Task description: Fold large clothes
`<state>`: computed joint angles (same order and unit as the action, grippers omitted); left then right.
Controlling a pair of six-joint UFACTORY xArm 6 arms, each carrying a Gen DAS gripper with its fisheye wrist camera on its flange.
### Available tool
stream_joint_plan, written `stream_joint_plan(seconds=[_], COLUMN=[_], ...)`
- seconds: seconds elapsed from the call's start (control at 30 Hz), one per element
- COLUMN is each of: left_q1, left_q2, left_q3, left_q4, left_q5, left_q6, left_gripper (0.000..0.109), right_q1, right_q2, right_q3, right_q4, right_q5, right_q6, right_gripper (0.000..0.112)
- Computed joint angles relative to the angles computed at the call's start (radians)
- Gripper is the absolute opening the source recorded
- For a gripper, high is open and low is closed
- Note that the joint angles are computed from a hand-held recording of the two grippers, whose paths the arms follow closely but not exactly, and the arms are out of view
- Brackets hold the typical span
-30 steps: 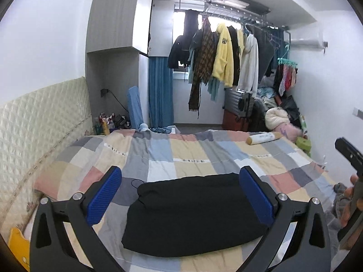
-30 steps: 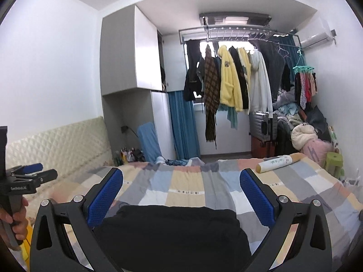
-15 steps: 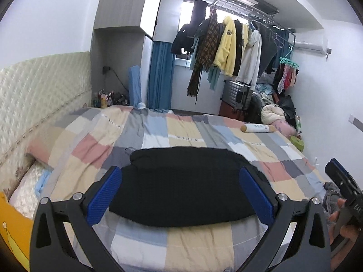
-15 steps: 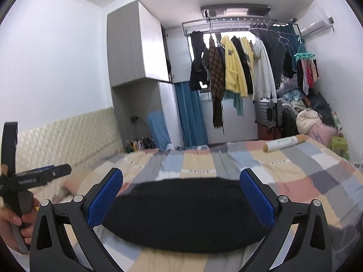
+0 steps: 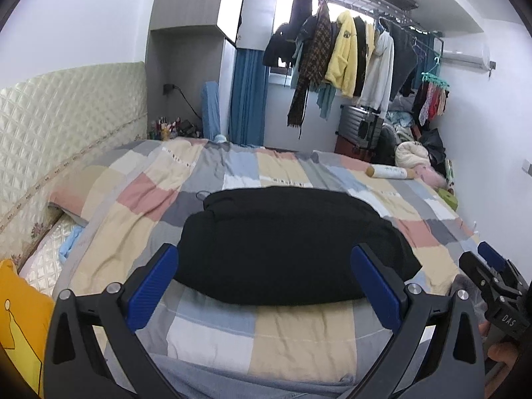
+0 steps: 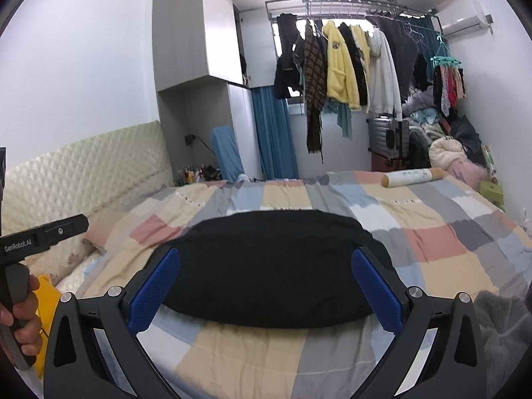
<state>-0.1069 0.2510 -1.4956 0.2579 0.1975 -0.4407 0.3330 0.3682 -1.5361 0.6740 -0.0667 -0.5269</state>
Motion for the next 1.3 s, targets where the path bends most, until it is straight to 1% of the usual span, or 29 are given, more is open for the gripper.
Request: stream_joint_plan(seconds=[0.03, 0.1, 0.17, 0.2, 0.23, 0.27, 0.37, 0.4, 0.47, 0.5, 0.6, 0.63, 0.7, 0.73, 0.77, 0.83, 0.9, 0.93, 1.1, 1.17, 1.3], left_q1=[0.002, -0.002, -0.001, 0.001, 0.004, 0.006, 0.005, 0.006, 0.010, 0.012, 0.010, 0.009, 0.010, 0.010, 0.010, 0.005, 0.003, 0.003, 0.002, 0.002, 0.000], left_q2=[0.000, 0.005, 0.003, 0.001, 0.002, 0.003, 0.001, 0.000, -0.002, -0.005, -0.007, -0.007, -0.010, -0.012, -0.012, -0.015, -0.016, -0.019, -0.034, -0.033, -0.041], left_q3=[0.006, 0.004, 0.016, 0.024, 0.028, 0.028, 0.041, 0.045, 0.046, 0.048, 0.052, 0.052, 0.051, 0.053, 0.056, 0.058, 0.052, 0.052, 0.063, 0.065, 0.076], left_q4=[0.029, 0.032, 0.025, 0.051, 0.081, 0.095, 0.000, 0.006, 0.054, 0.083, 0.078, 0.088, 0.134, 0.133, 0.114, 0.081, 0.100, 0.122, 0.162, 0.140, 0.153], left_q5=[0.002, 0.024, 0.021, 0.014, 0.010, 0.015, 0.008, 0.007, 0.017, 0.024, 0.027, 0.028, 0.034, 0.032, 0.030, 0.033, 0.046, 0.053, 0.060, 0.053, 0.052], left_q6=[-0.031, -0.036, -0.033, -0.059, -0.090, -0.108, -0.035, -0.040, -0.075, -0.099, -0.093, -0.098, -0.137, -0.139, -0.123, -0.095, -0.111, -0.131, -0.172, -0.148, -0.153], left_gripper=[0.103, 0.103, 0.103, 0.103, 0.103, 0.103, 0.103, 0.103, 0.103, 0.103, 0.103, 0.103, 0.103, 0.103, 0.103, 0.103, 0.103, 0.103, 0.103, 0.103, 0.103], right_q1=[0.001, -0.008, -0.012, -0.019, -0.022, -0.022, -0.030, -0.031, -0.042, -0.042, -0.054, -0.054, -0.044, -0.044, -0.050, -0.053, -0.063, -0.064, -0.060, -0.057, -0.062], right_q2=[-0.002, -0.009, -0.018, -0.023, -0.026, -0.022, -0.024, -0.026, -0.028, -0.029, -0.028, -0.027, -0.027, -0.022, -0.022, -0.021, -0.020, -0.019, -0.028, -0.027, -0.023], right_q3=[0.008, 0.038, 0.062, 0.079, 0.090, 0.084, 0.101, 0.107, 0.113, 0.113, 0.116, 0.114, 0.108, 0.097, 0.097, 0.094, 0.090, 0.089, 0.099, 0.099, 0.091], right_q4=[-0.001, -0.111, -0.158, -0.218, -0.243, -0.226, -0.305, -0.319, -0.399, -0.400, -0.488, -0.488, -0.405, -0.406, -0.444, -0.469, -0.529, -0.534, -0.473, -0.436, -0.479], right_q5=[-0.002, -0.005, -0.005, -0.014, -0.019, -0.011, -0.014, -0.018, -0.018, -0.017, -0.017, -0.013, -0.007, 0.003, 0.009, 0.017, 0.028, 0.031, 0.025, 0.028, 0.042], right_q6=[0.002, 0.104, 0.142, 0.201, 0.229, 0.216, 0.286, 0.301, 0.381, 0.380, 0.463, 0.462, 0.382, 0.383, 0.418, 0.437, 0.491, 0.496, 0.440, 0.409, 0.448], right_gripper=[0.103, 0.103, 0.103, 0.103, 0.103, 0.103, 0.103, 0.103, 0.103, 0.103, 0.103, 0.103, 0.103, 0.103, 0.103, 0.103, 0.103, 0.103, 0.103, 0.103, 0.103])
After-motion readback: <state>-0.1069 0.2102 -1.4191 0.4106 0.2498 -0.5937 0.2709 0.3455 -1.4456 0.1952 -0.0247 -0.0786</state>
